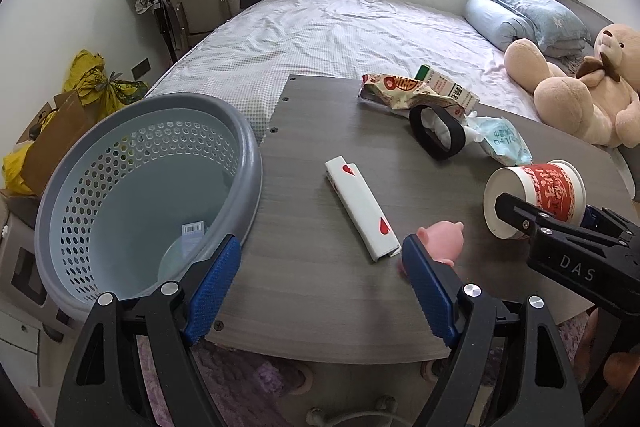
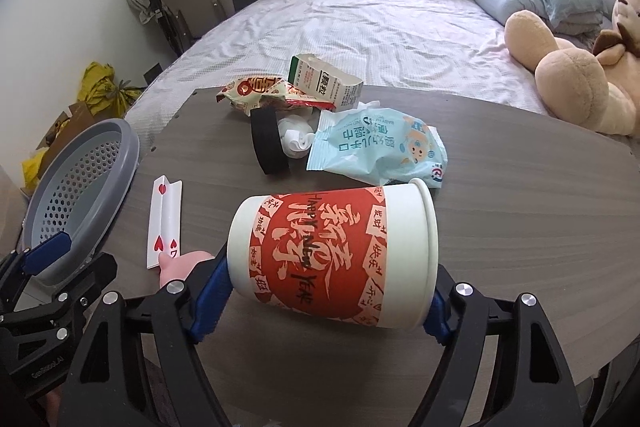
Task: Collect trash
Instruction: 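Grasp the red-and-white paper cup with the right tool and lift it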
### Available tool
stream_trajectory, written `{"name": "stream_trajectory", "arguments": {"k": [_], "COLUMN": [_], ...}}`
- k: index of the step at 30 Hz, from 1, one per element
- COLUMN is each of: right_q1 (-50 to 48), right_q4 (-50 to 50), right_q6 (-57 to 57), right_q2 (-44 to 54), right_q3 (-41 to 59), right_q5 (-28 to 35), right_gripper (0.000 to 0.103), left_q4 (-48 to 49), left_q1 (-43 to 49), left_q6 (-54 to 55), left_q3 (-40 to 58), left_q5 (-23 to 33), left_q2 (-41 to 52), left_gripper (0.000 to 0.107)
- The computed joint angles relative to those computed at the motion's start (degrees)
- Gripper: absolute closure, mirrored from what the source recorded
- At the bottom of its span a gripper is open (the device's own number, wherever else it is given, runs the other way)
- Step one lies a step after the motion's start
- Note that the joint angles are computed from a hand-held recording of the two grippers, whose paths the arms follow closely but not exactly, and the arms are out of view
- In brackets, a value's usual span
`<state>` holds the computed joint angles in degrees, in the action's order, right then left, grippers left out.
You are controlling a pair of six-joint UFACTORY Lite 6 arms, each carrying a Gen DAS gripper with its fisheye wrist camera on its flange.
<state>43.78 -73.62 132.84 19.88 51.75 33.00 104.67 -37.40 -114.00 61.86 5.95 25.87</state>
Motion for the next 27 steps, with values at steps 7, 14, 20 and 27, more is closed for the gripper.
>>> {"name": "stream_trajectory", "arguments": {"k": [7,14,20,27], "right_q1": [3.06,4.51,6.16,7.01], "right_q4": [0.44,-1.25,-2.44,-3.90], "right_q6": [2.89,7.82,11.73,15.44], "right_q2": [-8.03,-13.72,-17.94,-21.35], "right_q3": [-7.91,-14.75,-19.47,-23.45], "right_q5": [3.11,3.54,4.72,5.37], "right_gripper": [0.027,0.027,0.027,0.027], "left_q4": [-10.27,-12.27,-9.12,-14.79], "left_q1": [-2.94,-6.89,-9.35,-10.30], "left_q6": [8.69,7.73,2.76,6.97], "left_q3": [1.03,2.26,4.19,8.17], "left_q5": [-1.01,-0.21,0.98,2.51], "left_q2": [1.43,4.41,6.81,10.42], "left_gripper": [0.028,0.028,0.028,0.028]}}
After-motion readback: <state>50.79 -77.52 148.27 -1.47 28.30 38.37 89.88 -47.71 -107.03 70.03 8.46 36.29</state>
